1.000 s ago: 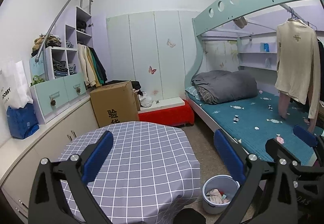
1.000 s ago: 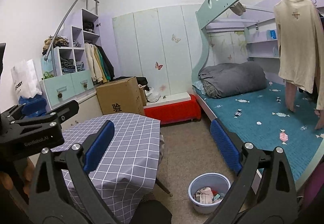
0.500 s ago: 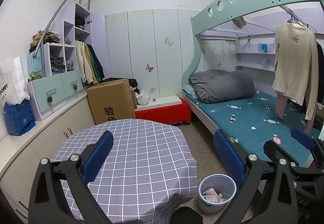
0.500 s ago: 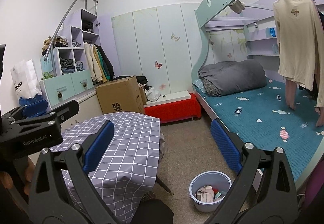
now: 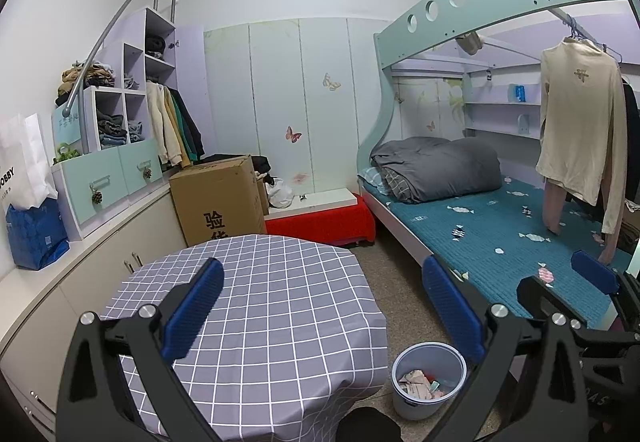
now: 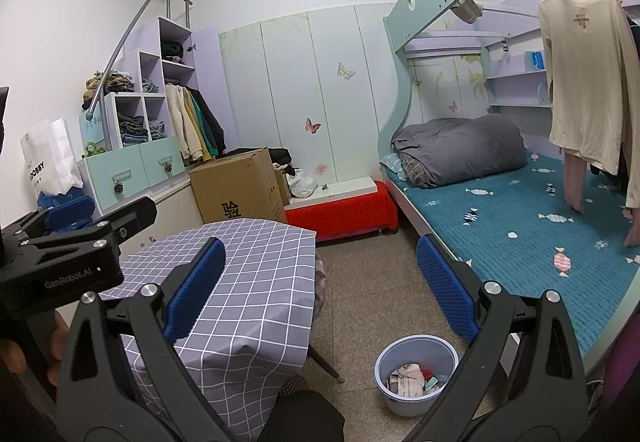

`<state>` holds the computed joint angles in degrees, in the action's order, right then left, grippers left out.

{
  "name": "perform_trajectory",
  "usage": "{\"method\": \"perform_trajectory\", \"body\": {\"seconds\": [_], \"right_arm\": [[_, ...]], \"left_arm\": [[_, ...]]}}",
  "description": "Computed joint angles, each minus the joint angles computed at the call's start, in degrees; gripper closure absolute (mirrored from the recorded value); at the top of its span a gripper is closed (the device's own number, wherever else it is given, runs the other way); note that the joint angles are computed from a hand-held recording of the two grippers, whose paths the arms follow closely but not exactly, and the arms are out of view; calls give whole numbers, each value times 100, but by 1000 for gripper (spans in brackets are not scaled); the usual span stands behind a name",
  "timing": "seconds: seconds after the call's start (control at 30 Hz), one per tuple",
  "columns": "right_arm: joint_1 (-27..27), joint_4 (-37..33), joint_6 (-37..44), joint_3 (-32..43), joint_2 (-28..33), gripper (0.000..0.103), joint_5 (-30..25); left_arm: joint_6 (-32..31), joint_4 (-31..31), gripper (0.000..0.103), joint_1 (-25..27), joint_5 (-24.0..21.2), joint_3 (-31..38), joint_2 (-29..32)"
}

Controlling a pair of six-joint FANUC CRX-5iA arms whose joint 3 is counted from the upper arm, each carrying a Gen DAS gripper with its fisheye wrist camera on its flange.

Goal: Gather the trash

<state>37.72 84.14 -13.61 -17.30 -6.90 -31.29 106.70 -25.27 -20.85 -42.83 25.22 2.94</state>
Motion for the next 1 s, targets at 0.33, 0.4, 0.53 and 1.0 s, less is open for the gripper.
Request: {"method": "perform_trajectory", "body": {"seconds": [0.33,0.4,0.53,1.0], "right_arm": [[15,30,-42,-13,3,9,-7],[23,18,-42,-9,5,9,-14],[22,44,-74,-31,11,9,4],[39,97,-161,-46,40,9,21]], "left_arm": [[0,1,5,-13,12,-21,-8],[14,-25,5,-27,-11,-9,-4],[-84,84,5,37,47,-56,-23],[-94,90,5,33,43,-52,-20]]}}
